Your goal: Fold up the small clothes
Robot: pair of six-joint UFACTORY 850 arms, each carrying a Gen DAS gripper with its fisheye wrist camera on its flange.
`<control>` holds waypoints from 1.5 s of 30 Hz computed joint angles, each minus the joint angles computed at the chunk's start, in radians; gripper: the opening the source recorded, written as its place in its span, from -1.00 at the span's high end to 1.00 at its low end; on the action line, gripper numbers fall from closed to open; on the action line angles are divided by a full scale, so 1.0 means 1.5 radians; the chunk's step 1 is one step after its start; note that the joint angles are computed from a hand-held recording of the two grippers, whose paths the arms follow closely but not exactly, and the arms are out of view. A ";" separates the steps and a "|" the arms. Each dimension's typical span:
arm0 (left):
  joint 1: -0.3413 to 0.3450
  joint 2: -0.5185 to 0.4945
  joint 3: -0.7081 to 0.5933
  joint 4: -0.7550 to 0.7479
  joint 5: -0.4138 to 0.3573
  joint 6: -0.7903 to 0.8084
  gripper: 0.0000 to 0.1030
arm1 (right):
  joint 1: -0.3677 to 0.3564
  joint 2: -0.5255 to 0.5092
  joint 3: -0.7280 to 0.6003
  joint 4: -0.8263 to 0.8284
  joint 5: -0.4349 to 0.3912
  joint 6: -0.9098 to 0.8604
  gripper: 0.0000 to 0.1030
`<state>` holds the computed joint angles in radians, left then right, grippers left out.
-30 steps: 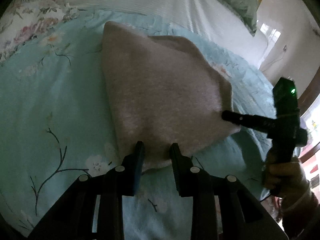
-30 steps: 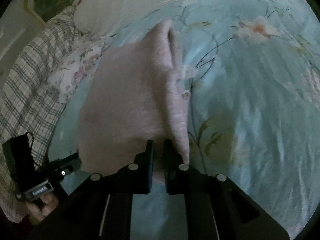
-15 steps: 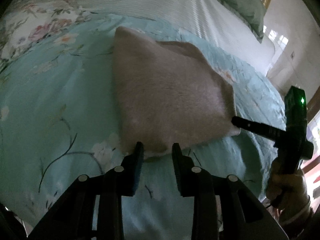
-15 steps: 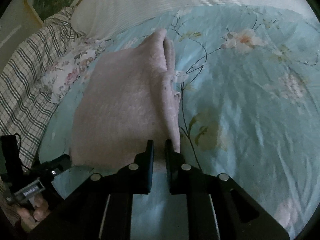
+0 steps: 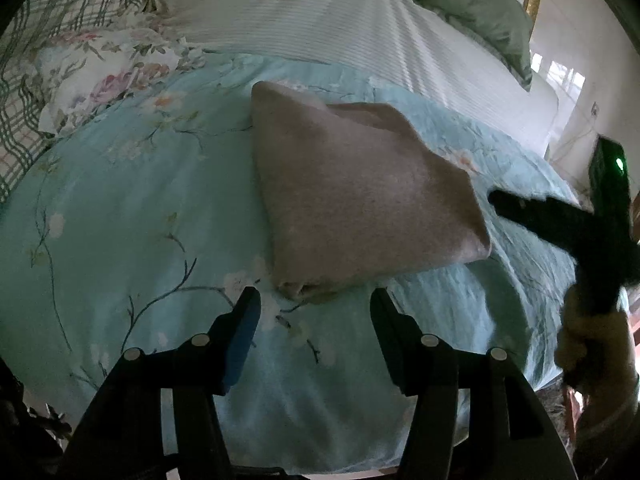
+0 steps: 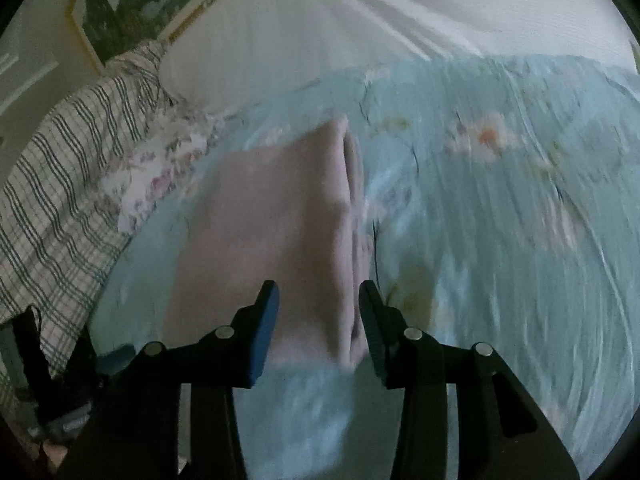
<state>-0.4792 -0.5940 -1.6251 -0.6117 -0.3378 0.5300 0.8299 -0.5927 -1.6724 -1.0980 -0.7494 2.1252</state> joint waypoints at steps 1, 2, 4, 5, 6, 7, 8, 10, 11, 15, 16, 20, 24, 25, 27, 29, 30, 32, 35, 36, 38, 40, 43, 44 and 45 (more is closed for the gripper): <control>0.001 -0.011 -0.019 0.010 -0.006 -0.008 -0.12 | -0.013 0.000 0.001 0.001 0.017 0.001 0.16; 0.002 -0.017 -0.032 0.022 -0.006 -0.020 -0.12 | -0.027 0.001 0.002 0.002 0.041 0.004 0.16; 0.004 -0.037 -0.067 0.050 -0.010 -0.048 -0.16 | -0.055 -0.010 -0.011 0.021 0.074 -0.013 0.16; 0.005 -0.053 -0.094 0.077 -0.016 -0.079 -0.16 | -0.066 -0.019 -0.022 0.032 0.085 -0.026 0.16; 0.006 -0.065 -0.114 0.093 -0.021 -0.098 -0.16 | -0.079 -0.033 -0.043 0.057 0.093 -0.058 0.16; 0.008 -0.084 -0.144 0.107 -0.034 -0.115 -0.16 | -0.094 -0.051 -0.067 0.103 0.111 -0.110 0.17; 0.008 -0.105 -0.178 0.135 -0.049 -0.147 -0.16 | -0.107 -0.067 -0.087 0.162 0.131 -0.174 0.26; 0.009 -0.138 -0.232 0.175 -0.074 -0.196 -0.16 | -0.114 -0.084 -0.117 0.196 0.113 -0.227 0.69; 0.009 -0.153 -0.256 0.177 -0.085 -0.203 -0.16 | -0.111 -0.085 -0.121 0.175 0.096 -0.214 0.69; -0.002 -0.198 -0.316 0.281 -0.114 -0.289 -0.17 | -0.108 -0.121 -0.163 0.219 0.043 -0.277 0.65; -0.003 -0.220 -0.344 0.308 -0.139 -0.310 -0.17 | -0.108 -0.123 -0.162 0.214 0.037 -0.276 0.55; -0.001 -0.214 -0.322 0.276 -0.137 -0.289 -0.17 | -0.102 -0.088 -0.114 0.172 0.038 -0.203 0.21; 0.005 -0.182 -0.275 0.248 -0.118 -0.272 -0.25 | -0.063 -0.042 -0.063 0.072 0.024 -0.092 0.15; 0.007 -0.171 -0.260 0.236 -0.114 -0.267 -0.31 | -0.054 -0.035 -0.057 0.061 0.019 -0.080 0.01; 0.009 -0.143 -0.218 0.223 -0.097 -0.265 -0.43 | -0.022 -0.021 -0.043 0.037 -0.016 -0.040 -0.52; 0.009 -0.112 -0.169 0.210 -0.075 -0.256 -0.56 | 0.002 -0.016 -0.036 0.016 -0.044 -0.015 -0.87; 0.009 -0.098 -0.148 0.207 -0.066 -0.250 -0.57 | 0.017 -0.013 -0.031 0.007 -0.055 -0.012 -0.92; 0.005 -0.069 -0.103 0.225 -0.050 -0.256 -0.57 | 0.038 -0.016 -0.035 0.020 -0.077 -0.040 -0.94; 0.000 -0.034 -0.048 0.268 -0.034 -0.278 -0.57 | 0.072 -0.033 -0.053 0.055 -0.140 -0.086 -0.99; -0.001 -0.022 -0.027 0.274 -0.026 -0.280 -0.57 | 0.081 -0.035 -0.051 0.066 -0.148 -0.093 -0.99; -0.001 0.006 0.017 0.277 -0.011 -0.277 -0.57 | 0.092 -0.041 -0.056 0.109 -0.160 -0.119 -0.99; -0.001 0.027 0.051 0.291 -0.005 -0.280 -0.57 | 0.103 -0.045 -0.059 0.133 -0.169 -0.127 -0.99; -0.004 0.049 0.085 0.345 -0.002 -0.318 -0.57 | 0.116 -0.061 -0.084 0.164 -0.203 -0.143 -0.99; -0.004 0.058 0.097 0.365 0.001 -0.333 -0.57 | 0.119 -0.066 -0.092 0.169 -0.212 -0.146 -0.99; -0.005 0.063 0.104 0.383 0.004 -0.347 -0.57 | 0.120 -0.065 -0.090 0.167 -0.203 -0.149 -0.99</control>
<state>-0.4873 -0.4991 -1.4686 -0.0379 -0.3312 0.0093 1.0103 -0.6905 -1.8073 -0.8469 -1.0533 1.9012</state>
